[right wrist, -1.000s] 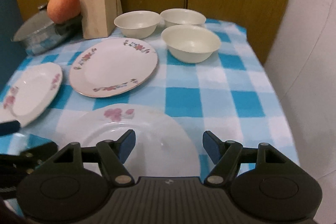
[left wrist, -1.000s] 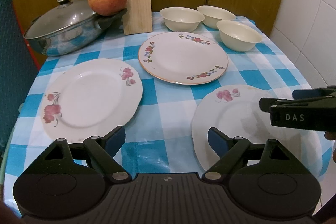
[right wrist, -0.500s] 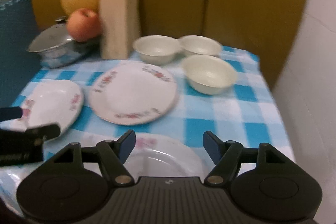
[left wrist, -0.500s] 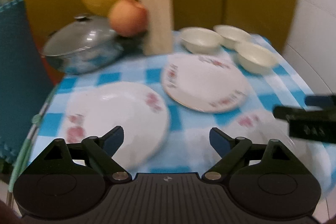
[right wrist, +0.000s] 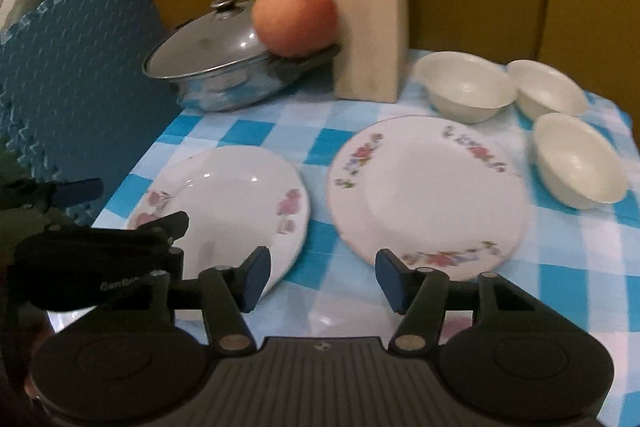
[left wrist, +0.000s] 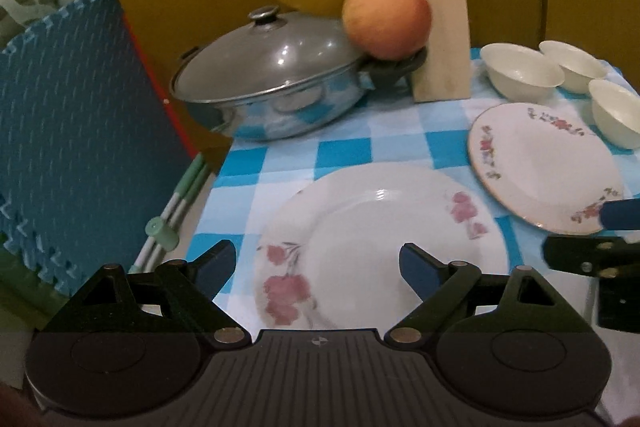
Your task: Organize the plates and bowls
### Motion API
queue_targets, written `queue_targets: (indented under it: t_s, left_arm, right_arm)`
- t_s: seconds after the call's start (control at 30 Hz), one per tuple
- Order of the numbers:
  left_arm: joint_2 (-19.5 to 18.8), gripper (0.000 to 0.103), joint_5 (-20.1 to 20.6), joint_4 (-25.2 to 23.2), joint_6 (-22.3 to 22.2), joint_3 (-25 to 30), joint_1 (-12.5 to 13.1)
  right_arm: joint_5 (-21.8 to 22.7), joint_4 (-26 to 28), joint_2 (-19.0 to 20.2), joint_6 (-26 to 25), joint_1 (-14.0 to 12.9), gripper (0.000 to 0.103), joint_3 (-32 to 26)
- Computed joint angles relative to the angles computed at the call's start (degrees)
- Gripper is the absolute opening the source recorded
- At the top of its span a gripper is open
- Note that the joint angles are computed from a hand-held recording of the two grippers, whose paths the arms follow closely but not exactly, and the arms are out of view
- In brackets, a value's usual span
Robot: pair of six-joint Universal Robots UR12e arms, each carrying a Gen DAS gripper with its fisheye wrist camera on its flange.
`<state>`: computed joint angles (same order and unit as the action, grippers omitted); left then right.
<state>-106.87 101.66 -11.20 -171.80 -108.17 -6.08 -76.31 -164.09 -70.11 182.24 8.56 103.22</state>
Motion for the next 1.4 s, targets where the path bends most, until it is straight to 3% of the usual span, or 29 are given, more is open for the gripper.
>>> queue_targets:
  t_s: [0.17,0.47,0.9,1.0,1.3,1.4]
  left_arm:
    - [0.12,0.093,0.76,0.53,1.47,-0.58,0.74]
    - [-0.62,0.093,-1.89,-5.20,3.08,0.32,1.94]
    - [-0.85,0.093,-5.65,-5.38,2.77,0.72,3.02]
    - [-0.75,0.093,-8.21,-7.29,0.96,1.16,4.13]
    - [-0.72,0.090,-10.83,-9.81,-4.48,1.75,6.10]
    - [-0.73,0.088,-15.95,-12.25,-7.53,2.23,7.44]
  right_arm:
    - [1.22,0.93,1.36,-0.98,0.73,0.050,-1.51]
    - [4.38,5.06,3.58,-1.82,0.91,0.033,-3.68]
    - [6.29,3.58,4.69,-0.85,0.49,0.032,-4.12]
    - [7.12,3.33,4.71,-0.85,0.21,0.032,-3.96]
    - [8.57,3.83,4.57,-0.62,-0.20,0.032,-3.84]
    - [8.76,3.49,4.67,0.06,-0.22,0.031,-3.85]
